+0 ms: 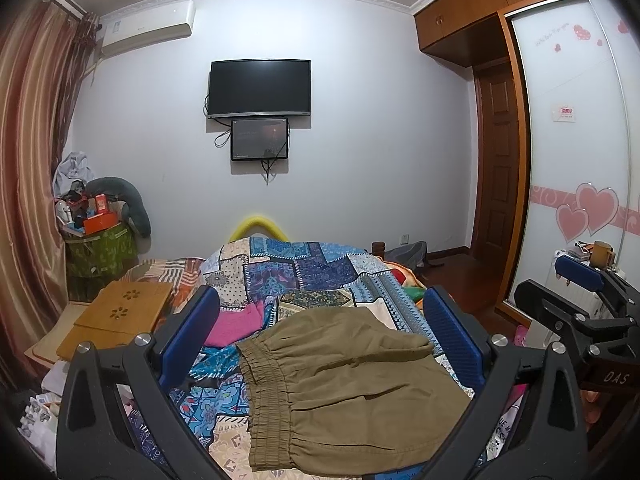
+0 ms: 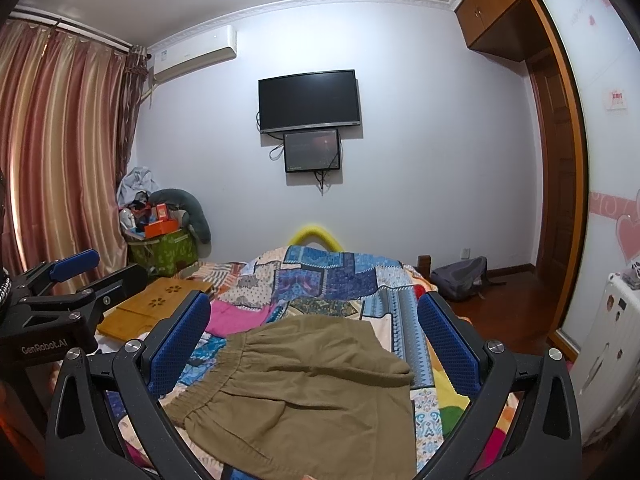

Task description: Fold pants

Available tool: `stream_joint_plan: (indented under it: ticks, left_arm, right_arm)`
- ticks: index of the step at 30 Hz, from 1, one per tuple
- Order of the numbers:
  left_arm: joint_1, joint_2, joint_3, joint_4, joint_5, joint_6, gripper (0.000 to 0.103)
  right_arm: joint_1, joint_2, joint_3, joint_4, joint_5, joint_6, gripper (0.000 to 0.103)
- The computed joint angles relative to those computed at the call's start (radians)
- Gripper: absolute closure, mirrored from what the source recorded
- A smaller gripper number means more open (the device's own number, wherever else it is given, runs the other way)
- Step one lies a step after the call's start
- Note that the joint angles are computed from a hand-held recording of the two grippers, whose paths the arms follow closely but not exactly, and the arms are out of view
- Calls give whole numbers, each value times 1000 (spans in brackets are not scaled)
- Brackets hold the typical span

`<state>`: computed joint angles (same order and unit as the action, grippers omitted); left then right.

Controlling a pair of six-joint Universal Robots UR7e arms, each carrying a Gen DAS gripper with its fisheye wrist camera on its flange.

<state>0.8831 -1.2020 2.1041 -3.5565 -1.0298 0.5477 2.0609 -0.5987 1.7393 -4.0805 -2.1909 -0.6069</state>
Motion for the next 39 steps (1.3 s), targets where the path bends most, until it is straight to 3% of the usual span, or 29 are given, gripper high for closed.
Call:
stream_joint_plan:
  ticks: [26,32,39]
  left_arm:
    - [30,29,-38,24,-10,16,0]
    - [92,91,-143,138,-3,-10,0]
    - [199,208,-344,382,67,-76,0]
  right_arm:
    - [-13,2,-13,32,-12,18,0]
    - [-42,14,-40,59,-43,-4,0]
    - [-126,4,-41,206,-81,27,0]
